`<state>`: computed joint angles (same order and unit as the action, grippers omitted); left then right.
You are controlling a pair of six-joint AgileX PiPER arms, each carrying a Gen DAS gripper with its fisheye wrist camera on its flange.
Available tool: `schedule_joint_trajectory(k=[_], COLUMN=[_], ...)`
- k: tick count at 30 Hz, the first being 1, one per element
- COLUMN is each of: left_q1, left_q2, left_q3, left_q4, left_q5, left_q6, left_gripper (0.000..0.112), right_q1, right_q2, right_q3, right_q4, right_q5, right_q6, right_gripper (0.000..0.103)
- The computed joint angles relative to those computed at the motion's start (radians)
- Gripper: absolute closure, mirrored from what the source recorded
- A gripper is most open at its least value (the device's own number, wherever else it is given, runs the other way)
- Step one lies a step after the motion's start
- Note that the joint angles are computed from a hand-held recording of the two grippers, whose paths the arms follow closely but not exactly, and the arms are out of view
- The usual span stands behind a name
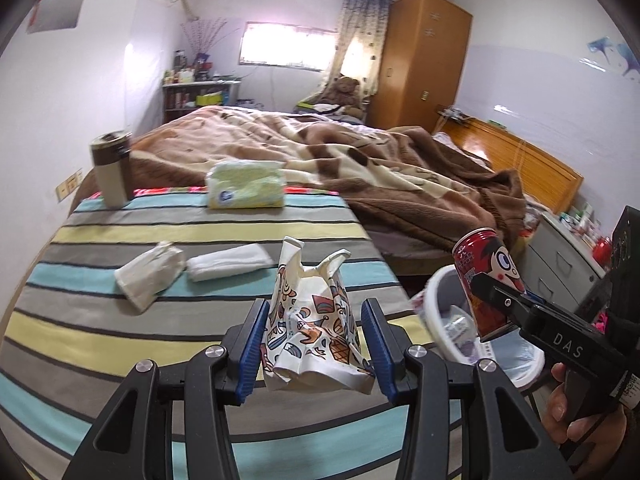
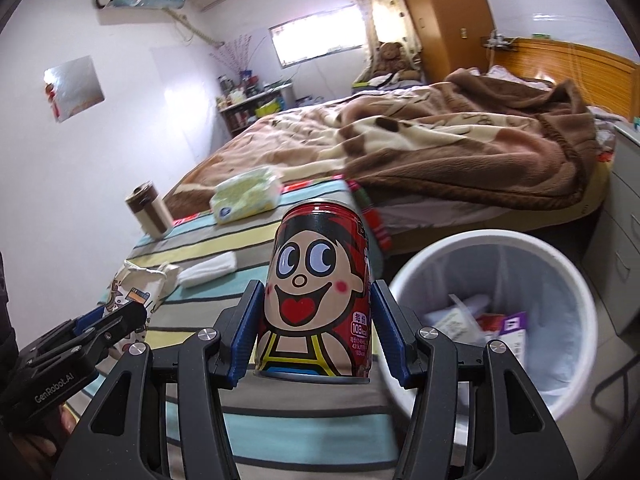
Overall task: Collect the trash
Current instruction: 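Carry the wrapper with the left tool over the wastebasket while the right tool carries the can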
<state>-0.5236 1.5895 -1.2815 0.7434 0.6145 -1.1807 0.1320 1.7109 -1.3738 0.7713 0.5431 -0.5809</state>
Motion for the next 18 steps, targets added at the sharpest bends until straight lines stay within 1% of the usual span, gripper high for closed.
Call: schedule_joint_trajectory(k=[4,12,18], left_q1=[-0.034,-0.087,-0.093], left_q2=[0.060,0.188,0.300], left_q3=[-0.087,-0.270,-0.420], left_q4=[-0.037,-0.101,-0.230], left_q5=[0.000,0.014,0.007], left_q6=[0.053,0.157,0.296], left_gripper=[0.065,0.065,0.065], right_q1=[-0.052,-0.121,-0.161], right_q2=[-0.015,-0.027,-0.014], right_q3=[0.014,0.018,0.013], right_q4=[0.002,-0.044,-0.081], right_q5=[0.001,-0.012,-0.012], right_q6=[-0.007,0.037,0.067], right_gripper=[0.048,0.048,0.048])
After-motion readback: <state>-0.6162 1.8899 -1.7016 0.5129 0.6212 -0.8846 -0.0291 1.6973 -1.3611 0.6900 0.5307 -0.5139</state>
